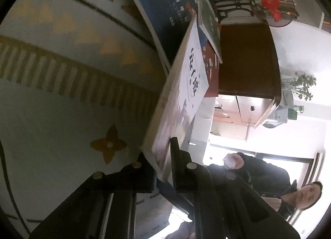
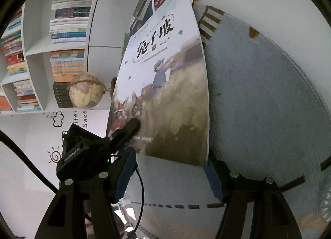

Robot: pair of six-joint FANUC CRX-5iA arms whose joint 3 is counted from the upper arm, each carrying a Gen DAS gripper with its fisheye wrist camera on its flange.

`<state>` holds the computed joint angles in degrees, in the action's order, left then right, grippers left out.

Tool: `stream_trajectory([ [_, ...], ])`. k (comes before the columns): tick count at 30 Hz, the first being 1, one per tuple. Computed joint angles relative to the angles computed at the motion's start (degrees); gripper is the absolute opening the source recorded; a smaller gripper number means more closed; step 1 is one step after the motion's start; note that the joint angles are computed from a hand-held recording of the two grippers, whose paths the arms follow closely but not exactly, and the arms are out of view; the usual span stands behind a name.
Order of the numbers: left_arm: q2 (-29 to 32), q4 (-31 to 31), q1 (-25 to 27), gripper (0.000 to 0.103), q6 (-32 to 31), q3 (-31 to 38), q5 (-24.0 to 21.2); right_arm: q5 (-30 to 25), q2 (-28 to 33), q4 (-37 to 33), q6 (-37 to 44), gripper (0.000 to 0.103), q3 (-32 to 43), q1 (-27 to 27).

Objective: Organize books
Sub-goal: 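Lift the white book with both grippers and turn it upright, then carry the white book with both grippers onto the pink book stack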

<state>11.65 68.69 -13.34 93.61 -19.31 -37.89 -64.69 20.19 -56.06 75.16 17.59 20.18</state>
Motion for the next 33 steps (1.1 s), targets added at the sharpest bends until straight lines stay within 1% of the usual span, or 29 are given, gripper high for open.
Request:
stream_trajectory([
  [2, 0.37, 2.25, -0.48, 0.008, -1.37, -0.14, -0.62, 1.94, -0.51, -0.02, -1.18, 0.065, -0.77, 0.16],
  [3, 0.50, 1.72, -0.36, 0.008, -1.39, 0.16, -1.31, 4.01, -1.02, 0.49, -2.16, 0.064, -1.50, 0.48],
  [5, 1.21, -3.70, 0.19, 0.008, 1.02, 2.62, -2.75, 8.83, -2.33, 2.04, -5.23, 0.064, -3.44, 1.12],
  [6, 1.32, -6.12, 0.35, 0.008, 2.07, 3.49, -3.05, 10.35, -2.54, 1.72, -6.56, 0.063, -4.00, 1.03],
  [7, 1.44, -8.35, 0.52, 0.008, 3.23, 4.34, -3.37, 10.50, -2.29, 1.72, -7.53, 0.060, -3.73, 0.92],
  [8, 1.52, -10.13, 0.74, 0.008, 4.04, 5.03, -3.70, 10.60, -2.20, 2.82, -7.81, 0.057, -3.43, 1.19],
  [10, 1.51, -13.77, 1.03, 0.008, 5.83, 6.21, -4.23, 10.87, -1.84, 9.96, -10.37, 0.036, -2.10, 3.45],
  [11, 1.58, -17.01, 1.25, 0.008, 7.49, 7.43, -4.75, 10.55, -1.69, 14.55, -11.99, 0.031, -1.48, 5.02],
  [12, 1.73, -21.35, 1.49, 0.009, 9.74, 9.08, -5.76, 10.28, -1.63, 16.14, -12.01, 0.025, -1.23, 5.65],
  [13, 1.98, -24.81, 1.58, 0.010, 11.59, 10.62, -6.69, 10.11, -1.66, 17.38, -11.69, 0.020, -1.00, 6.22],
  [14, 2.56, -30.06, 1.53, 0.011, 14.60, 13.34, -8.50, 10.26, -1.85, 19.39, -11.83, 0.018, -0.98, 7.18],
  [15, 2.96, -33.55, 1.34, 0.013, 16.56, 15.20, -9.81, 10.56, -2.02, 22.22, -12.28, 0.015, -0.98, 8.51],
  [19, 4.31, -45.52, -0.54, 0.014, 21.30, 22.18, -14.01, 10.76, -2.49, 34.55, -14.38, 0.011, -0.76, 13.58],
  [21, 4.42, -50.44, -1.66, 0.015, 21.96, 25.00, -15.20, 12.38, -3.35, 38.18, -15.30, 0.010, -1.66, 14.94],
  [22, 4.40, -51.88, -1.93, 0.015, 21.97, 25.88, -15.24, 13.62, -4.01, 40.00, -16.11, 0.009, -2.45, 15.55],
  [23, 4.02, -54.70, -2.67, 0.015, 22.83, 27.04, -15.14, 14.77, -4.74, 41.26, -16.31, 0.009, -3.51, 15.92],
  [25, 3.77, -61.54, -4.53, 0.015, 25.09, 30.13, -15.97, 16.67, -5.63, 44.59, -16.53, 0.009, -4.39, 17.10],
  [26, 3.39, -66.39, -5.80, 0.015, 26.01, 31.76, -16.44, 17.38, -6.13, 46.11, -16.79, 0.009, -4.95, 17.72],
  [28, 3.18, -72.26, -7.63, 0.015, 27.47, 34.11, -17.43, 18.51, -7.03, 49.05, -16.88, 0.009, -5.84, 18.93],
  [29, 2.68, -73.96, -8.03, 0.015, 27.85, 34.33, -17.36, 19.27, -7.31, 50.58, -17.18, 0.009, -6.21, 19.44],
  [33, 0.88, -75.08, -8.00, 0.015, 28.78, 32.97, -16.19, 21.71, -8.61, 54.65, -18.14, 0.009, -8.09, 20.74],
])
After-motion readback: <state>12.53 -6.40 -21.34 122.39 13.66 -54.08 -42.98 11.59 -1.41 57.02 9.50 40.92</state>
